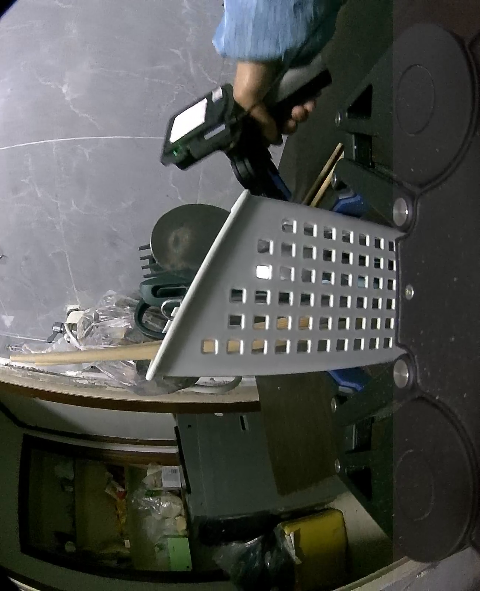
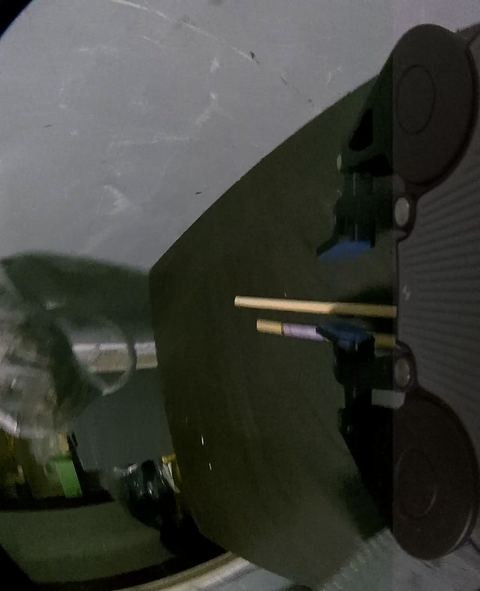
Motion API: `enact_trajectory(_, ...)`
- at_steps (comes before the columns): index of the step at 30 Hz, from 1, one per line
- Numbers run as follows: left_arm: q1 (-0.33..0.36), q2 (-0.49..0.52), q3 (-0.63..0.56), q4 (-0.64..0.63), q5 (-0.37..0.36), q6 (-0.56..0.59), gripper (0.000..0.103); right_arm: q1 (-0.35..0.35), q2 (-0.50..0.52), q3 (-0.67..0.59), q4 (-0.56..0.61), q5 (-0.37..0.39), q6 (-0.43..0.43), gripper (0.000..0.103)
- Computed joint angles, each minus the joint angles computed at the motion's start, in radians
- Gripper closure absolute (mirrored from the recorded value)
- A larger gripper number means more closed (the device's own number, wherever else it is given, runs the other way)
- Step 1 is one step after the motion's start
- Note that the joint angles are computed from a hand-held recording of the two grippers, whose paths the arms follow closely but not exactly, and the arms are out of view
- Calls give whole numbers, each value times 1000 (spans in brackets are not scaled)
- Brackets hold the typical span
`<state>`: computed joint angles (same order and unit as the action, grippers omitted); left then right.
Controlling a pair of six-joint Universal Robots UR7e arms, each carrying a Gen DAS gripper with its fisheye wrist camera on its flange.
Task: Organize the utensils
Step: 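Close the right tool on both chopsticks and lift them, then carry the chopsticks toward the basket with the right tool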
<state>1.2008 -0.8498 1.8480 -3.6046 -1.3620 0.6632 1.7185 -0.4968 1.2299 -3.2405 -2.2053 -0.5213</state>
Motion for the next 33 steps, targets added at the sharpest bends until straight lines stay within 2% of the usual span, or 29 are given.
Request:
enact_trajectory(6, -8, 1, 2, -7, 12, 5, 26, -32, -21, 9, 40, 67, 67, 84)
enact_trajectory(8, -10, 3, 2, -9, 16, 8, 26, -34, -31, 30, 32, 74, 60, 84)
enact_trajectory(11, -11, 4, 3, -12, 18, 7, 26, -42, -64, 78, 42, 122, 101, 84)
enact_trajectory(14, -13, 3, 4, -14, 21, 7, 26, -36, -52, 73, 22, 100, 62, 77)
enact_trajectory(16, -14, 1, 8, -18, 20, 6, 26, -38, -51, 72, 44, 100, 72, 77)
enact_trajectory(17, -14, 0, 9, -19, 20, 6, 26, -37, -48, 74, 29, 94, 50, 79)
enact_trajectory(20, -13, 0, 12, -25, 18, 8, 26, -28, -45, 101, -29, 62, -14, 95)
enact_trajectory(26, -10, -1, 14, -27, 12, 9, 27, -23, -104, 211, -32, 88, -17, 96)
enact_trajectory(31, -9, 0, 15, -31, 11, 6, 26, -12, -127, 245, 2, 96, -22, 95)
enact_trajectory(32, -9, 2, 14, -33, 11, 6, 26, -11, -125, 242, 2, 98, -12, 91)
enact_trajectory(33, -10, 2, 14, -34, 12, 5, 26, -12, -123, 238, -7, 104, 1, 83)
